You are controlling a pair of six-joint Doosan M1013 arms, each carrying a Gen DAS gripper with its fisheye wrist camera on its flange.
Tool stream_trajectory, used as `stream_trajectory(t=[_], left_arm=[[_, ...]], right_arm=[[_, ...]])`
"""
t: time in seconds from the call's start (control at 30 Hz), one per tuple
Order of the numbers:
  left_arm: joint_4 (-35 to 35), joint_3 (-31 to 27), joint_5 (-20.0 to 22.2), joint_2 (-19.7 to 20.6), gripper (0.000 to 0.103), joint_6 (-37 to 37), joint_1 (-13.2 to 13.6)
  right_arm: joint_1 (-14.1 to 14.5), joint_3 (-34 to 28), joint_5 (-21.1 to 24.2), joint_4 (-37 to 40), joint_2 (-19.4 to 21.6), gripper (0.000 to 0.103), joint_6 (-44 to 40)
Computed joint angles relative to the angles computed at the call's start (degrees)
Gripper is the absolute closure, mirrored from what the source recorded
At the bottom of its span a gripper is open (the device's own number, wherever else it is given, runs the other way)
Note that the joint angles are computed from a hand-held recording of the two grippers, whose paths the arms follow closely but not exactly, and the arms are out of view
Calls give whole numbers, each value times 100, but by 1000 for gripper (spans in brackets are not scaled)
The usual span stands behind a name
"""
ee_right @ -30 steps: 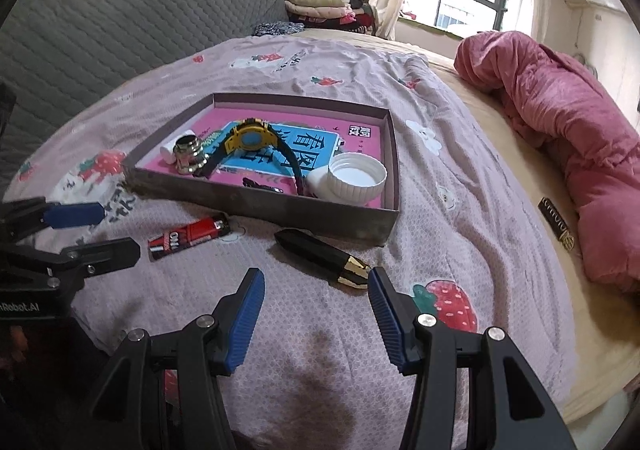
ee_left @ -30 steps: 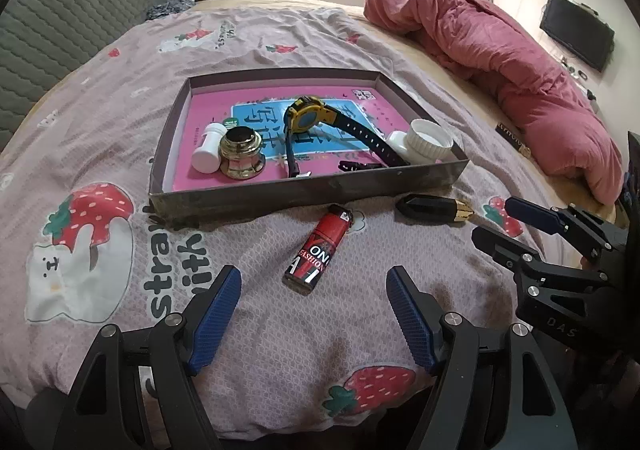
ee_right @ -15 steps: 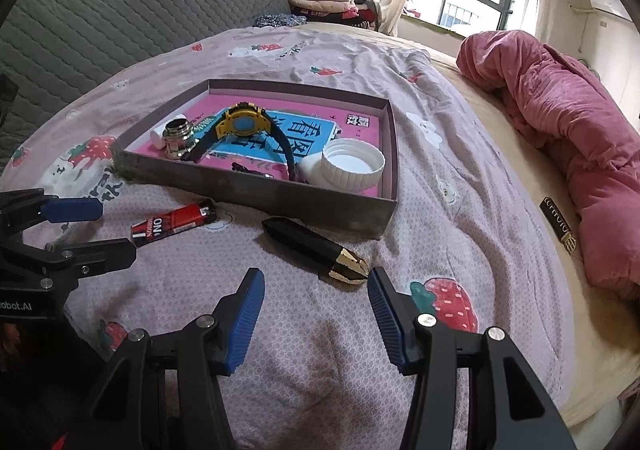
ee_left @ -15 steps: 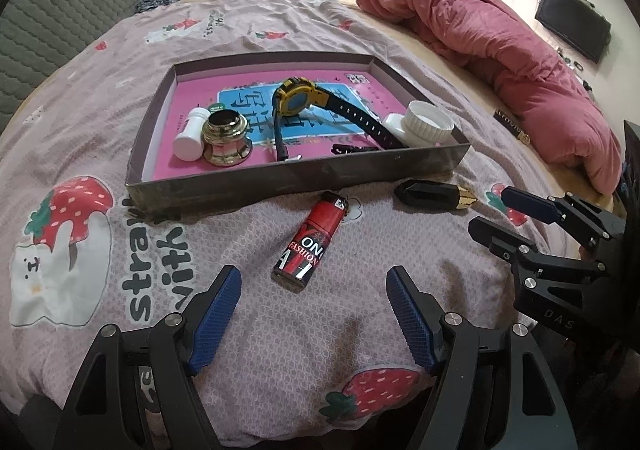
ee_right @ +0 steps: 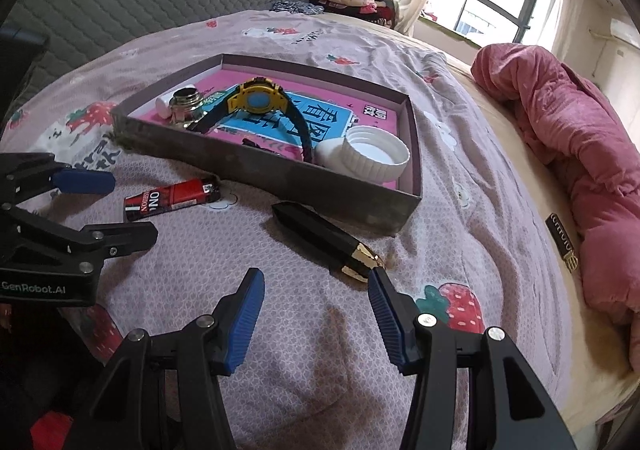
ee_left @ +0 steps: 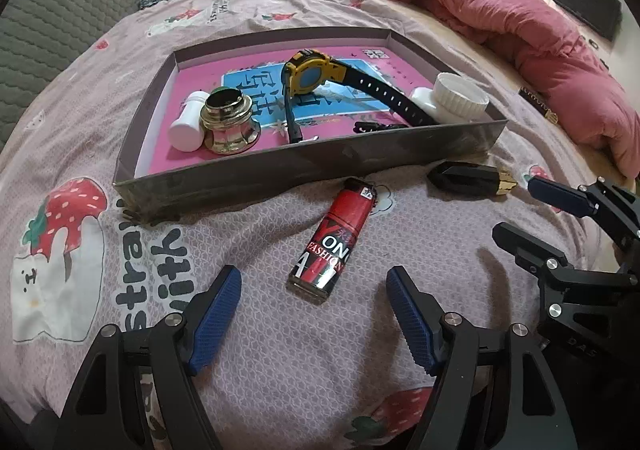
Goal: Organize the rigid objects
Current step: 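Move left tool over the red lighter while right tool reaches the black gold-tipped tube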
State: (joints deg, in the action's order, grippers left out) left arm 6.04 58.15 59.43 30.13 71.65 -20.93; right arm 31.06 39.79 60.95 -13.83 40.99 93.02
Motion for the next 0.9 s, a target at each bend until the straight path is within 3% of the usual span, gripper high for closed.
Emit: stream_trajectory(t=[0.47, 0.9], left_arm=[[87, -213, 81, 189, 27, 215, -15], [213, -350, 166, 309, 27, 323, -31]], right_arm=[[49, -163, 150, -274, 163, 50, -234], [115, -247, -47, -708, 297, 46, -370]])
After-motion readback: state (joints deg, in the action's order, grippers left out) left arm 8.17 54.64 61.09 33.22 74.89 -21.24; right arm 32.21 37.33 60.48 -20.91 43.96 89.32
